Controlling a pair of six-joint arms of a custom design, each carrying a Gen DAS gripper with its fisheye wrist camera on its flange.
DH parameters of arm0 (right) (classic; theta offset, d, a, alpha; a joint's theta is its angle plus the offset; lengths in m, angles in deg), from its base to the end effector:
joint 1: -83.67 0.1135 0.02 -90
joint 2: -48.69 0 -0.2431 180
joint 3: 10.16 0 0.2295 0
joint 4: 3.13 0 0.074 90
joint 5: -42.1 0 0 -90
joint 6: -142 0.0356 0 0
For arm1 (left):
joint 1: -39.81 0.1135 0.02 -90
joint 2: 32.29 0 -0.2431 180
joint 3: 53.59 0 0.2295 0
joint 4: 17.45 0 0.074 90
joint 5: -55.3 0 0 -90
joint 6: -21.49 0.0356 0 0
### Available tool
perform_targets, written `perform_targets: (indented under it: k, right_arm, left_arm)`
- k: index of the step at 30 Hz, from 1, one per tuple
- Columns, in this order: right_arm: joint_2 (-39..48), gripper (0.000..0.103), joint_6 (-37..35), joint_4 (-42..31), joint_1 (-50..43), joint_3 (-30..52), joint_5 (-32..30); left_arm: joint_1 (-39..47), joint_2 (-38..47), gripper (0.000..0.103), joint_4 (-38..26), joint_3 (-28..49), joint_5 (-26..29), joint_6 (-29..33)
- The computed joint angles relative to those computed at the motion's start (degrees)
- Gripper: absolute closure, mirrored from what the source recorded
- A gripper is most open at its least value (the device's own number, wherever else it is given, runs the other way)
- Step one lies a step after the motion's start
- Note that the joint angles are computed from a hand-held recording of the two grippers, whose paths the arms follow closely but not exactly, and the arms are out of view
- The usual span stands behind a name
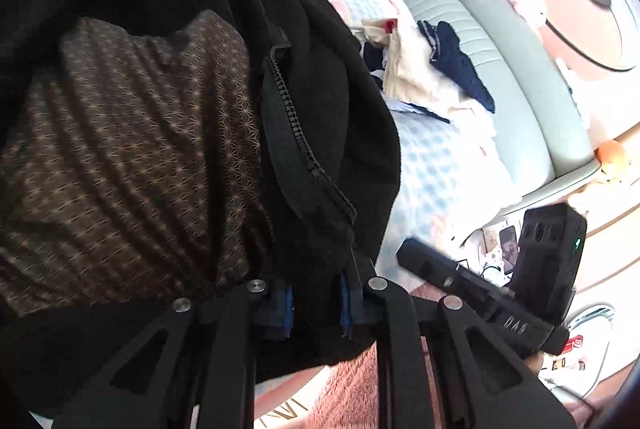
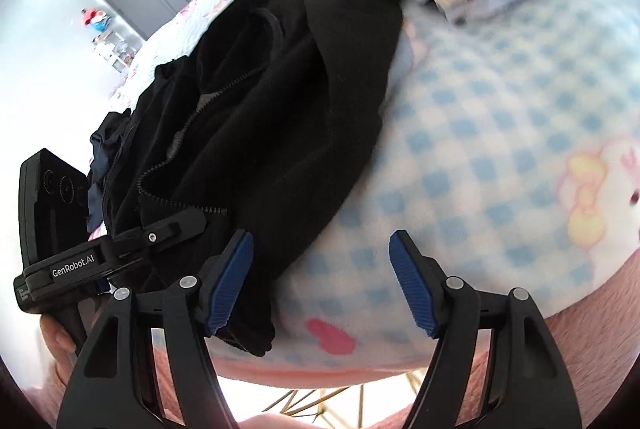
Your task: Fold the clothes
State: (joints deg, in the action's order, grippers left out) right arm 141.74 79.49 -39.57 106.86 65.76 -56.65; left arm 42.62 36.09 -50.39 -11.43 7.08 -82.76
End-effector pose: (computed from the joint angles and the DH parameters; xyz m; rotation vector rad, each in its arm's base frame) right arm 0.2893 0.1298 0.2008 0.0319 2.5784 0.5413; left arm 0.1888 -0.0145 0.1518 -0.1106 2.5117 -1.0182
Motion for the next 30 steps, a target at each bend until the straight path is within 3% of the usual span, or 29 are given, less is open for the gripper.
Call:
perform_targets:
  k: [3, 5, 7, 10, 12, 14, 17, 19, 22, 25, 27, 30]
  right_arm:
    - [3.09, 0.027, -2.45, -2.94, 1.26, 6.18, 0.48]
    - [5.03, 0.027, -3.04, -4.01, 0.72, 8.33, -0.94]
    - [6.75, 0.027, -3.16, -5.16, -0.32, 9.06, -2.47]
    - [16.00, 0.027, -1.00, -9.61, 3.44, 18.06, -0.77]
    - [17.10, 0.027, -0.63, -9.87, 4.75, 17.86, 0.61]
    - [16.16, 0.027, 0.91, -8.13, 4.61, 15.70, -0.66]
    - [14.68, 0.027, 2.17, -6.19, 4.46, 13.45, -2.82]
    - [14.61, 0.028, 1.48, -6.99, 5.23, 14.03, -2.69]
    - [14.10, 0.029, 0.76, -7.33, 6.23, 14.01, -2.54]
    - [12.59, 0.029, -0.50, -7.20, 5.71, 12.41, -5.34]
    - [11.52, 0.028, -1.91, -6.47, 5.03, 10.67, -8.34]
    - [12.44, 0.027, -1.64, -4.87, 5.87, 8.49, -10.09]
  left_arm:
    - [4.06, -2.30, 0.086, -2.79, -2.06, 4.80, 3.19]
    - [3.18, -1.89, 0.086, -2.39, -3.03, 3.36, 3.17]
    - [4.99, 0.49, 0.082, -1.99, -3.11, 4.97, 3.44]
    - [10.22, 2.87, 0.071, -3.21, -2.09, 8.69, 5.68]
    - [13.61, 2.78, 0.058, -4.59, -0.61, 9.51, 7.32]
    - [15.47, 5.54, 0.056, -4.95, 1.61, 10.84, 8.08]
    - [9.00, 9.45, 0.054, 1.12, 4.03, 7.57, 1.80]
    - [4.70, 11.22, 0.054, 2.85, 5.62, 4.45, -0.02]
    - [0.78, 10.13, 0.055, 2.17, 5.21, -4.93, 0.61]
    - [-1.39, 11.16, 0.067, 0.34, 4.73, -13.80, 2.49]
    - [1.48, 11.32, 0.077, -0.63, 3.27, -12.66, 4.67]
    - [9.39, 7.44, 0.074, -4.11, 0.77, -4.20, 9.28]
